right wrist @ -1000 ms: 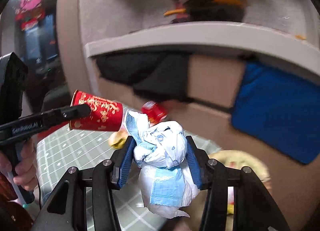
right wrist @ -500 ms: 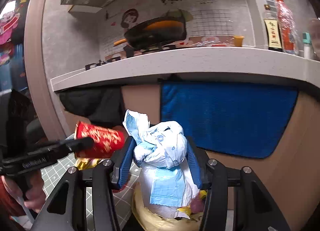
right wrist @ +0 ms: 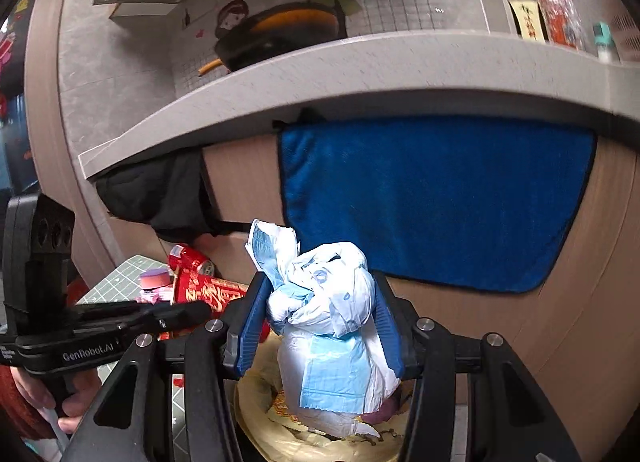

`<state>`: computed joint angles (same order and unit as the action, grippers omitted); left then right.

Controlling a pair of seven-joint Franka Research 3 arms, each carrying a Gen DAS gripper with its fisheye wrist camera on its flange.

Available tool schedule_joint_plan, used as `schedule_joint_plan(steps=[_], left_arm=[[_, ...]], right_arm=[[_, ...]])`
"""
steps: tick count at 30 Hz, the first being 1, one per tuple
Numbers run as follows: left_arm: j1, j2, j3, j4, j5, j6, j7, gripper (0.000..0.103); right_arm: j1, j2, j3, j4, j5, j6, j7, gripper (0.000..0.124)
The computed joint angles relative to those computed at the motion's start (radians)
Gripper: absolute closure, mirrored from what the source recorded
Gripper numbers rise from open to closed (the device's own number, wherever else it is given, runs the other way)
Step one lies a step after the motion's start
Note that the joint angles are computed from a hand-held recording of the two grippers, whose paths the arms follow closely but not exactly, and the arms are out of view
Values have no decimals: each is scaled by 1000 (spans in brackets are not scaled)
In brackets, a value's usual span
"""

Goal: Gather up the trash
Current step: 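Drop the red cup into the bin with the left tool while the right tool drops the tissue wad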

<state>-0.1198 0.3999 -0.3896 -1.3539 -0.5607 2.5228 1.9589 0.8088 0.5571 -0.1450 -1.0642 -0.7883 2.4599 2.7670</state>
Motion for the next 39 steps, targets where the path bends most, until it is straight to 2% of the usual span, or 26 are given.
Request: schedule_joint_plan(steps=[5, 6, 12, 15, 17, 19, 20, 21, 23, 24, 26, 27, 28, 33, 39], left_arm=[[-20, 118, -4, 136, 33, -139, -58, 99], [-33, 149, -1, 172, 55, -174, -71, 99], [-132, 283, 62, 325, 260, -264, -186, 99], [-151, 381, 66, 459, 308, -363, -239, 99], [-146, 424, 50, 518, 302, -400, -248, 98], [-121, 400, 28, 472, 270, -361, -232, 94], [-98, 372, 9, 425, 241, -328, -203, 85], [-79, 347, -4, 388, 219, -305, -179, 72], [-49, 296, -18, 315, 177, -260, -150, 62], [-29, 261, -26, 268, 151, -236, -135, 61], [-9, 210, -26, 210, 123, -207, -111, 60], [0, 175, -22, 166, 111, -176, -102, 60], [6, 159, -30, 145, 119, -149, -108, 60], [40, -26, 3, -87, 41, 17, -69, 60], [74, -199, 46, -263, -79, 92, -9, 60]], right_arm=[[-20, -14, -3, -52, 12, 15, 37, 76], [-21, -19, -5, -67, 10, 17, 50, 76], [-47, -41, 4, -134, 19, 37, 95, 76], [-63, -45, 13, -156, 34, 44, 99, 76], [-77, -39, 21, -159, 56, 48, 92, 76], [-85, -28, 26, -154, 78, 53, 83, 76], [-88, -24, 26, -156, 85, 63, 81, 76], [-88, -23, 23, -160, 89, 76, 80, 76], [-91, -17, 22, -163, 99, 110, 78, 73], [-93, -10, 22, -158, 108, 127, 73, 73], [-92, 8, 21, -132, 133, 131, 50, 62], [-84, 18, 14, -116, 136, 125, 47, 60], [-78, 26, 9, -102, 140, 120, 42, 60], [-54, 72, -1, -12, 173, 78, -7, 59], [-13, 131, -11, 126, 184, 11, -68, 58]])
